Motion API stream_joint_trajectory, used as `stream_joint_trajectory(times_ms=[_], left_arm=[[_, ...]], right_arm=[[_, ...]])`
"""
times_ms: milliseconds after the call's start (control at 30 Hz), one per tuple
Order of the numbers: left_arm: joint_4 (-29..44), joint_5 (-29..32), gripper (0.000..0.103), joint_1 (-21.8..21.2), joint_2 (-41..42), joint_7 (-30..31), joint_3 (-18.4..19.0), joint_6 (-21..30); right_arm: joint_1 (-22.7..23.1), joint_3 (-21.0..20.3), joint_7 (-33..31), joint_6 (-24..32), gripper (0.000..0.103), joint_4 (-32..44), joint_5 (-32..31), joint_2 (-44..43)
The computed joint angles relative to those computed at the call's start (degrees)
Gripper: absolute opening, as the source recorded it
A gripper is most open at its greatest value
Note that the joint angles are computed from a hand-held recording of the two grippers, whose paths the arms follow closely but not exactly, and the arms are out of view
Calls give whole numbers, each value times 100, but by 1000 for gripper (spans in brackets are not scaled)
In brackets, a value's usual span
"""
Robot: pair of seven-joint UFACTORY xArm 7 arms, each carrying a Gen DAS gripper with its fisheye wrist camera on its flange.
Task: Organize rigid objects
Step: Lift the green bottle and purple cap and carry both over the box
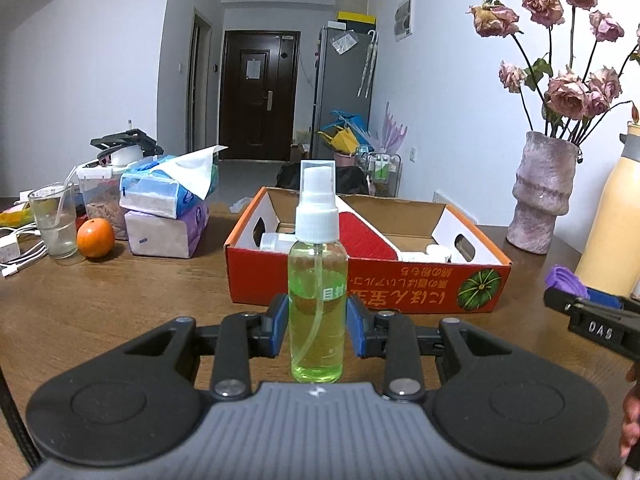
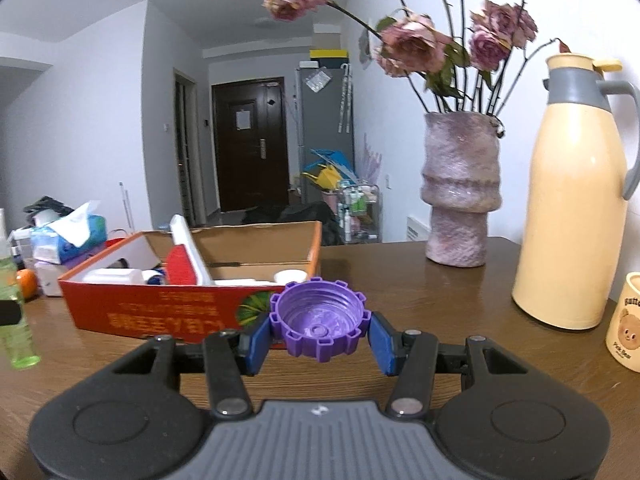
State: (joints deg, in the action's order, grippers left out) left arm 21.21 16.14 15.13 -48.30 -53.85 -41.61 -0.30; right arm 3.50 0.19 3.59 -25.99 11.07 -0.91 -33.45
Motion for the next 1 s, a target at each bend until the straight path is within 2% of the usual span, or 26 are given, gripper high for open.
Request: stream_joint_trajectory(times_ms=[233, 433, 733, 1000], left_arm=[[259, -8, 32, 326, 31, -176, -284, -60], [645, -59, 32, 1004, 134, -391, -725, -252], [1404, -228, 32, 2403, 641, -538, -1622, -610], [2142, -276, 32, 3868, 1088, -440, -2694, -766]], right_arm=[[144, 255, 206, -128, 51, 1, 100, -47], [132, 488, 319, -362, 51, 267, 243, 335], [61, 682, 253, -683, 51, 1040, 542, 1378], [183, 701, -145, -804, 51, 1928, 821, 2391]])
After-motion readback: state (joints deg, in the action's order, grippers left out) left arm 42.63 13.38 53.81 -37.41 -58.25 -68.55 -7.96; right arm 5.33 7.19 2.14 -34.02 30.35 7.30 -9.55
